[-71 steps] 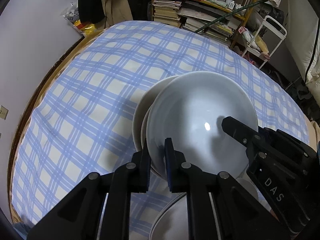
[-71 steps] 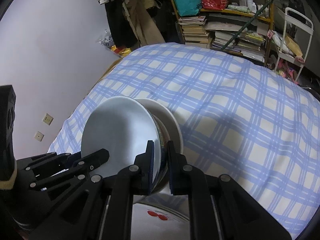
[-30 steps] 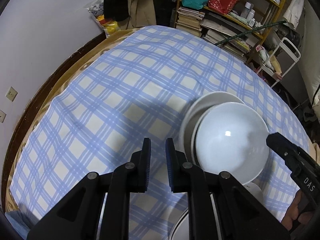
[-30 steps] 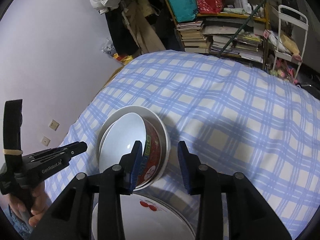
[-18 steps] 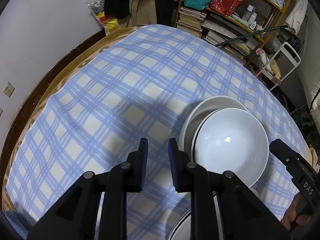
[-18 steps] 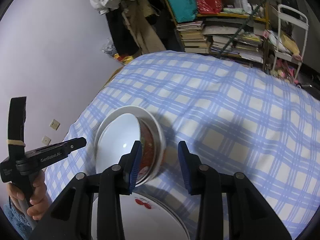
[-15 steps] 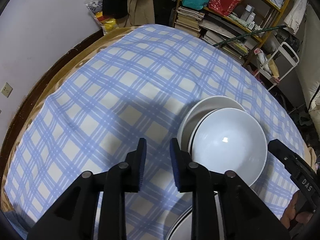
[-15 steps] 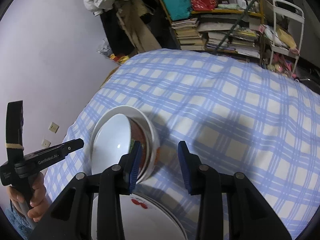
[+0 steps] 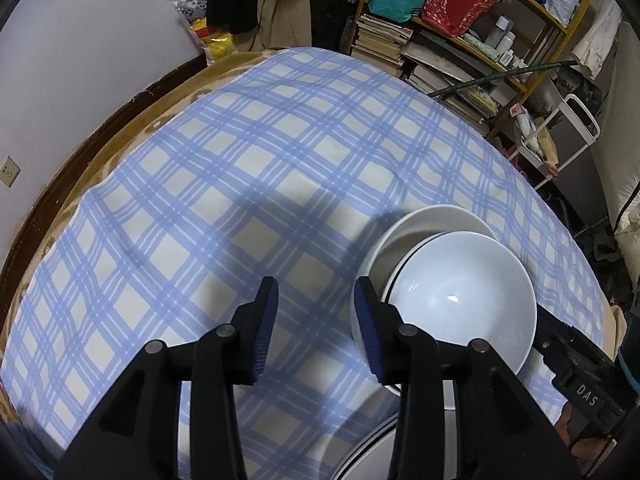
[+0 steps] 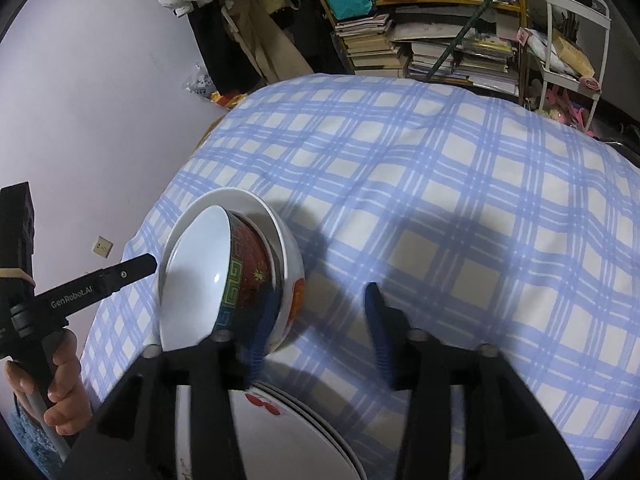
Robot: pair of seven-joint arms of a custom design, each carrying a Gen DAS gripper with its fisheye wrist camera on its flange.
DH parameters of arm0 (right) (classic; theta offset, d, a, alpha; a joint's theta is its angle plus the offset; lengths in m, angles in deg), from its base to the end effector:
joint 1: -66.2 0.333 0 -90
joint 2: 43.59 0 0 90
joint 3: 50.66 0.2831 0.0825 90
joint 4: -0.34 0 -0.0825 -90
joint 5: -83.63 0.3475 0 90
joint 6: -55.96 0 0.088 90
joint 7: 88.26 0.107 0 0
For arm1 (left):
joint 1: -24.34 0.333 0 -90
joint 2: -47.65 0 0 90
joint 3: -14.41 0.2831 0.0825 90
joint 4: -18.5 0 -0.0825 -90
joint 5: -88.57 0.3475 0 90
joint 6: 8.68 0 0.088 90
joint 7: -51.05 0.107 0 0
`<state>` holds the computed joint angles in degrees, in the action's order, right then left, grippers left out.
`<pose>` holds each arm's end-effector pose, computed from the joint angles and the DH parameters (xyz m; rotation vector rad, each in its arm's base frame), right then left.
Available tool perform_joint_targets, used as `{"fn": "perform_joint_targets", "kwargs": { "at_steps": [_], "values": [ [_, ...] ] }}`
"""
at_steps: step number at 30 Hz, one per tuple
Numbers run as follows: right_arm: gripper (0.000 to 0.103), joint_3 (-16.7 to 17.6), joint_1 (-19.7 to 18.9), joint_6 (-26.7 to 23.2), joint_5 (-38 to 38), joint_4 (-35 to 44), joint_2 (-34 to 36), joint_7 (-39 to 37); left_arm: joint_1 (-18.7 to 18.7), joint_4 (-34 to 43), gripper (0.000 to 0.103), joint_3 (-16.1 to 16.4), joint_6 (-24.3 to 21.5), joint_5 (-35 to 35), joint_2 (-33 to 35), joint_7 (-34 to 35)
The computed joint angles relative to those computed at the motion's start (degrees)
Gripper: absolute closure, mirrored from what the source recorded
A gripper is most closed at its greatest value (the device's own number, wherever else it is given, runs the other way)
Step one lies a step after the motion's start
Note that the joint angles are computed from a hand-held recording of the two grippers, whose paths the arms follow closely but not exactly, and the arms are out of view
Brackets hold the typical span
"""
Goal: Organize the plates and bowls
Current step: 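Close the right tool on the bowl stack rim while the left tool approaches, then close the left tool on the bowl stack rim while the right tool holds it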
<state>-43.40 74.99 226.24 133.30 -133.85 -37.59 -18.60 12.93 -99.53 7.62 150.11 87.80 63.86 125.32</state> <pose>0.5034 0.0900 0.3276 -1.6208 1.9630 -0.1266 0.5609 -0.1807 0.3388 -2.0414 2.0821 -0.5895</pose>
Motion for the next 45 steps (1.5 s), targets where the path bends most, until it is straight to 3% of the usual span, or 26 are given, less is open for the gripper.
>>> {"fn": "perform_joint_targets", "kwargs": {
  "at_steps": [10,14,16,19,24,27,37,41,45],
  "values": [
    [0.045,0.38,-0.68,-0.39,-1.06,0.26,0.89,1.59,1.41,0.69,0.06,-1.03,0.07,-3.26,0.57,2.2],
    [0.045,0.44,-0.93,-0.88,-0.66,0.44,0.97,1.61,6.66,1.32,0.06,-6.49,-1.27,-16.05,0.9,12.95],
    [0.044,0.32,-0.91,-1.04,-1.02,0.59,1.09,2.01,6.92,1.64,0.06,-6.61,-2.0,-19.6,1.08,15.07],
    [0.039,-0.12,-0.68,-0.98,-3.26,0.58,1.29,4.4,3.98,1.75,0.06,-3.33,-2.2,-15.69,1.3,11.32],
    [0.03,-0.14,-1.16,-1.41,-5.38,0.43,1.41,7.4,4.87,2.29,0.06,-4.24,-3.2,-18.37,1.71,13.35],
    [0.024,-0.41,-1.01,-1.16,-7.52,0.07,1.38,9.64,3.44,2.35,0.06,-2.93,-3.11,-15.8,1.81,11.74],
    [0.019,0.78,-2.03,-0.53,-6.41,0.12,1.71,9.29,-0.09,2.92,0.06,-0.17,-3.54,-5.52,2.56,5.68],
    [0.019,0.44,-1.73,0.3,-8.6,-0.04,1.91,11.86,0.23,3.1,0.06,-0.49,-3.74,-4.64,2.69,5.02],
    [0.019,-1.17,-0.33,1.48,-16.87,-0.9,1.7,18.9,-0.29,3.3,0.06,-0.09,-3.67,-2.82,2.89,3.75]
  ]
}}
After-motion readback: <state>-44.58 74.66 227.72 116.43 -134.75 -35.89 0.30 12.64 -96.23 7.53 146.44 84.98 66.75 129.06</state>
